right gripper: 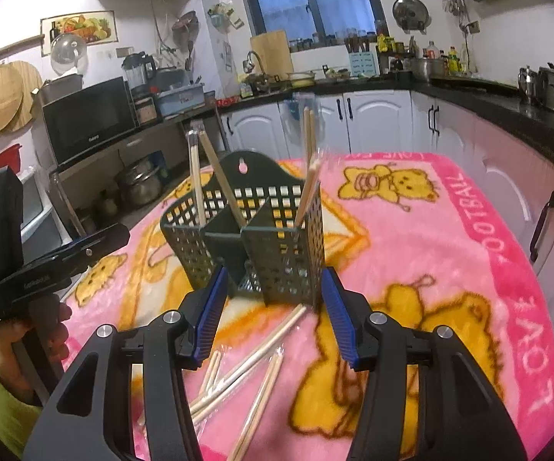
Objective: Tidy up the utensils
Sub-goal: 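Move both open tools back down toward the remaining chopsticks beside the caddy, then close the right tool on a wrapped chopstick while the left tool grasps another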
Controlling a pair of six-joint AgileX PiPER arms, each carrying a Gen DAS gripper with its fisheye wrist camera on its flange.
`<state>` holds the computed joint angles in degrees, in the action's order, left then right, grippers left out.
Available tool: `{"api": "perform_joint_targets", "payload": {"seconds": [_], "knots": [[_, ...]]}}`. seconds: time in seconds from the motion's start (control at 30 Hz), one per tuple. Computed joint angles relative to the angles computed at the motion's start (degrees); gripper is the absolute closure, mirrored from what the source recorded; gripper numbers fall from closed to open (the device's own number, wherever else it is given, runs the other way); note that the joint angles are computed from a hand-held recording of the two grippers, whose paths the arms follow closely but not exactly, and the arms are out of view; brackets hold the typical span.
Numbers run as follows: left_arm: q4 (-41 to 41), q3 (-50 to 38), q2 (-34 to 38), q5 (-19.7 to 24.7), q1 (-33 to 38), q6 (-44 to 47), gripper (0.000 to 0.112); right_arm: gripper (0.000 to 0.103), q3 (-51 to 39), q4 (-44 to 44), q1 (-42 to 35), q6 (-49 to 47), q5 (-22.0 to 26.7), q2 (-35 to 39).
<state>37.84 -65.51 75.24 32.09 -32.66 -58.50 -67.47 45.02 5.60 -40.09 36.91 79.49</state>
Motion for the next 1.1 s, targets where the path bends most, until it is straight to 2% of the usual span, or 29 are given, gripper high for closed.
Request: {"api": "perform_joint_targets", "payload": {"seconds": [0.4, 0.53, 0.6, 0.67, 0.87, 0.97, 1.1], "knots": [[-2.6, 3.2, 0.8, 1.2, 0.0, 1.7, 0.020, 0.055, 1.8, -3.5, 2.1, 2.9, 0.4, 1.3], [-4.8, 3.7, 1.2, 0.9, 0.7, 3.4, 0.021, 0.061, 1.9, -5.4, 2.7, 4.4, 0.7, 2.2], [-5.2, 3.9, 1.6, 1.2, 0.7, 3.5, 0.027, 0.065, 1.7, -6.5, 3.1, 5.4, 1.1, 2.8], [-6.8, 4.1, 1.8, 1.1, 1.1, 4.8, 0.038, 0.067, 1.3, -7.8, 3.4, 6.8, 1.4, 3.7], [-16.9, 3.5, 4.1, 0.4, 4.1, 14.1, 0.070, 0.074, -0.6, -10.1, 4.4, 9.8, 1.6, 6.8], [-24.6, 2.7, 5.9, -0.2, 6.2, 20.6, 0.078, 0.076, -2.6, -11.6, 5.1, 12.9, 1.3, 9.6], [-31.4, 1.2, 8.5, 0.0, 8.2, 25.7, 0.081, 0.076, -5.8, -13.2, 5.5, 18.4, 1.6, 14.1]]}}
